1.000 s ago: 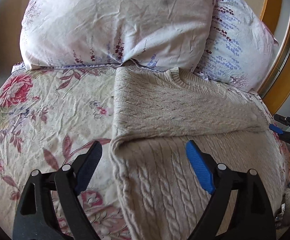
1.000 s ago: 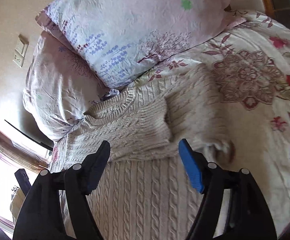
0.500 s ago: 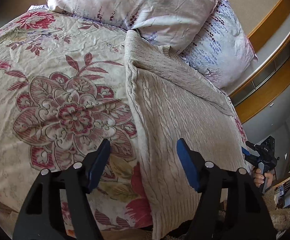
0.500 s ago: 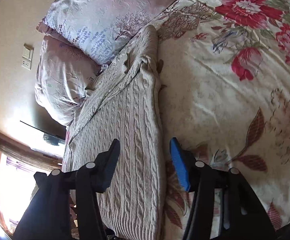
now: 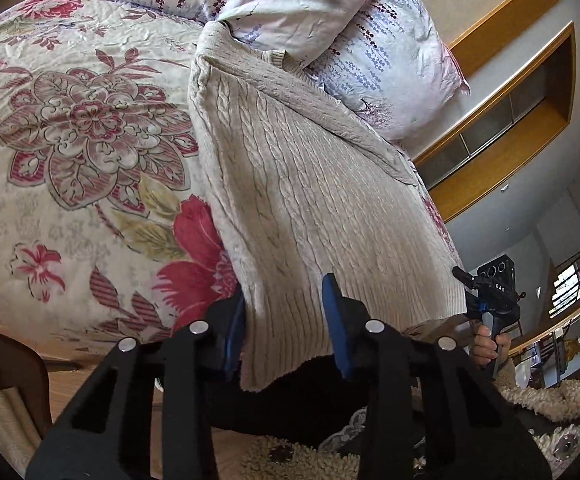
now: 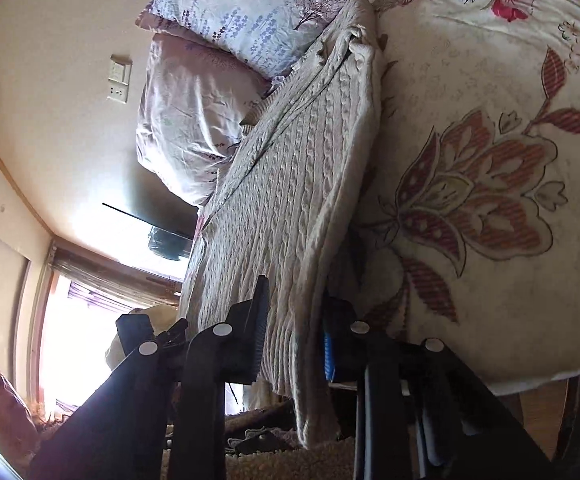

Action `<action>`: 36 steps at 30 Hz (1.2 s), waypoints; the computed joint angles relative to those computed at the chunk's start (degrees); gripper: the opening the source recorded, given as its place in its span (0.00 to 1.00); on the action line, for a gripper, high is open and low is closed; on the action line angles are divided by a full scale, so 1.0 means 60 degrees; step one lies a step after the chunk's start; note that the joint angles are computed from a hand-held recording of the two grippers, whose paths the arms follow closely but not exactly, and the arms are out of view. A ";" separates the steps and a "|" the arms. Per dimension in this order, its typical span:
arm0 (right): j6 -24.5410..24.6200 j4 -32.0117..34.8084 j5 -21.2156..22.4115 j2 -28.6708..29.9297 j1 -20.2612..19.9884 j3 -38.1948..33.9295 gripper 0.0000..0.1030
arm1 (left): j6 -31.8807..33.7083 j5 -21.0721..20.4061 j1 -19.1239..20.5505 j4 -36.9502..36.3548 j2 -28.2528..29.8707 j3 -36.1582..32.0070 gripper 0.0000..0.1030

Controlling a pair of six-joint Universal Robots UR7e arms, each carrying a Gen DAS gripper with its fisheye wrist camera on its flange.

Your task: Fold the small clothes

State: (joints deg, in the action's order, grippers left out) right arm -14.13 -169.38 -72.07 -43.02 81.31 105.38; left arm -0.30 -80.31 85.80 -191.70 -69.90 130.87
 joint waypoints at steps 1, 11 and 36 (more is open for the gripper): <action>-0.0024 0.0065 0.0021 -0.0011 -0.0010 0.0031 0.23 | -0.0066 -0.0061 0.0013 0.0024 -0.0001 0.0019 0.28; -0.0666 -0.0800 0.0217 0.0034 0.0186 0.0104 0.08 | 0.0091 0.0557 -0.0325 0.0438 0.0014 -0.0488 0.07; 0.1764 0.0538 -0.3258 0.5656 0.1772 -1.0532 0.07 | -0.0917 0.2251 0.0360 0.3555 0.4094 -0.9203 0.06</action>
State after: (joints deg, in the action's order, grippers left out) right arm -3.54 -166.15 -91.62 -9.09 91.94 42.19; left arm -5.80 -66.81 87.95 -170.38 -45.34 75.65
